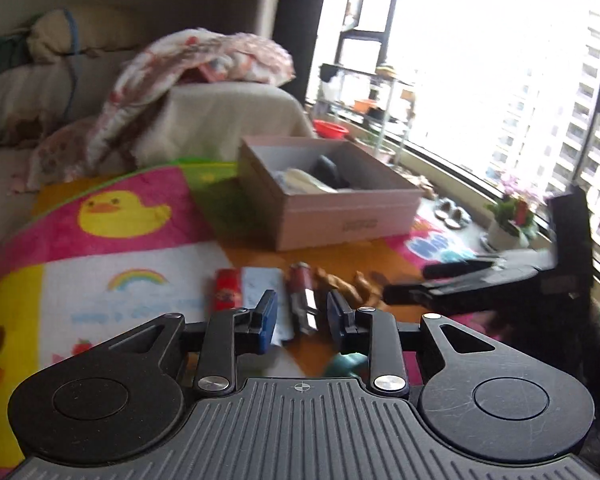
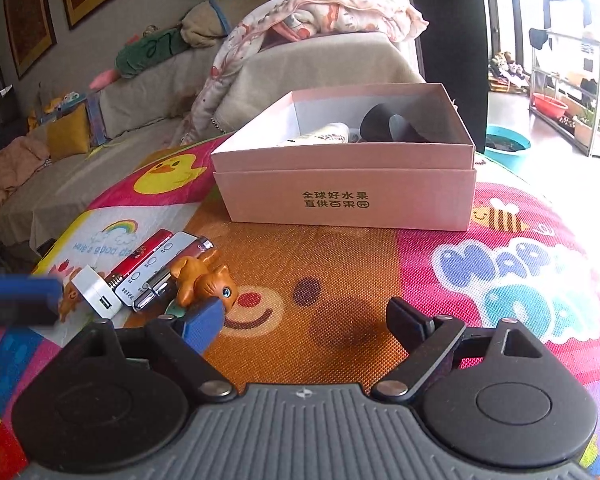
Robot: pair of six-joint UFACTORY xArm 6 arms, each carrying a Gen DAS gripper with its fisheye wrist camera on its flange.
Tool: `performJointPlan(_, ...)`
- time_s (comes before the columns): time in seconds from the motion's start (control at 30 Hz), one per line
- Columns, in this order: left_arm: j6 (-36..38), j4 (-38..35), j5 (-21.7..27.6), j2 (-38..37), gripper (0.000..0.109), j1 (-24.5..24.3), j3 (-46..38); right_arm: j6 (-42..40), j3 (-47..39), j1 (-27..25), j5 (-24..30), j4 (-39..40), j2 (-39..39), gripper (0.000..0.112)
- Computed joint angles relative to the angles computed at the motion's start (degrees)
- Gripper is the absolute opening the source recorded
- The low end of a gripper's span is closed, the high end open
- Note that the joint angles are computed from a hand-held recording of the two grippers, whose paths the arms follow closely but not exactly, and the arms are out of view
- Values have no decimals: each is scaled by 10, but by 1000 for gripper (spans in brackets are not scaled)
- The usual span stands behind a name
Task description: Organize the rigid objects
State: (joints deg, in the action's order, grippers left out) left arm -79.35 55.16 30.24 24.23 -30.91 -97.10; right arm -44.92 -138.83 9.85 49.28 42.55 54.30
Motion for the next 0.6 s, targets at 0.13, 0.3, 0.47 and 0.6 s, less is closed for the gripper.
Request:
performJointPlan(0.13,-117,15,-17,-13,30,39,32,1,2,0,-2,2,-1,89)
performJointPlan(0.3,-130,-29,-106,-21,31,59,77,5,-2,0,1,-1,1,89)
performJointPlan(0.47,-79,-74,-134,-35,31,43,106,6,-3,0,1,-4,2,89)
performJointPlan(0.6,19,-117,-128,-37,31,22,108,6,-1,1,0,-5,1,89)
